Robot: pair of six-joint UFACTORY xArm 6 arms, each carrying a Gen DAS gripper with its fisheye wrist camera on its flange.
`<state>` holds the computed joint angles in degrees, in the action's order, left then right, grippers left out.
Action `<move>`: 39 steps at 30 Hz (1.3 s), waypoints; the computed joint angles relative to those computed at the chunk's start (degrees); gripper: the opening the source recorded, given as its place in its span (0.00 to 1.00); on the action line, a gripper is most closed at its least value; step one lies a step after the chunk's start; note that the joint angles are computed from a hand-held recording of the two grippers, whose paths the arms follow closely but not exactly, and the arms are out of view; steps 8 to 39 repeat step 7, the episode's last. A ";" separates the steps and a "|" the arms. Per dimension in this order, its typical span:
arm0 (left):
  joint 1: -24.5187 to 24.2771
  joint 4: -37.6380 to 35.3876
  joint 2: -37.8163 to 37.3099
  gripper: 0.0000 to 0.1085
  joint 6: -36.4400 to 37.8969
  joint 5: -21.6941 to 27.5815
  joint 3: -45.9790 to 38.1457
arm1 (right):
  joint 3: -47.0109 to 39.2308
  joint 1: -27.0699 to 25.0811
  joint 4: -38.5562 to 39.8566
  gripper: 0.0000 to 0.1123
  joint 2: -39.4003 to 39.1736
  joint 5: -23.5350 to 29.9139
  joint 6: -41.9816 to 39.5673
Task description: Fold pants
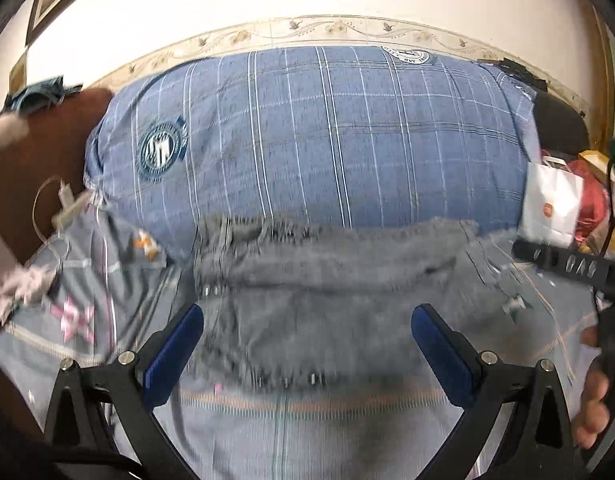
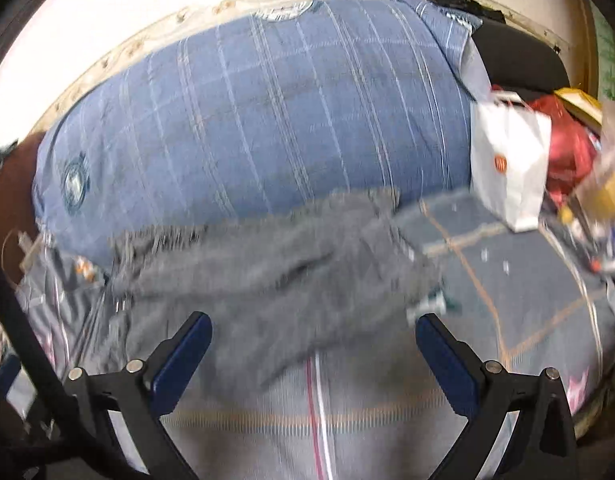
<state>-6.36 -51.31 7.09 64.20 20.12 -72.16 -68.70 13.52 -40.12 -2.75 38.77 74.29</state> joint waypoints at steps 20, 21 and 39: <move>-1.62 4.58 11.95 0.95 -4.79 -0.45 -8.41 | 1.98 -4.87 -6.78 0.92 4.28 -10.30 7.79; -1.62 4.58 11.95 0.95 -4.79 -0.45 -8.41 | 1.98 -4.87 -6.78 0.92 4.28 -10.30 7.79; -1.62 4.58 11.95 0.95 -4.79 -0.45 -8.41 | 1.98 -4.87 -6.78 0.92 4.28 -10.30 7.79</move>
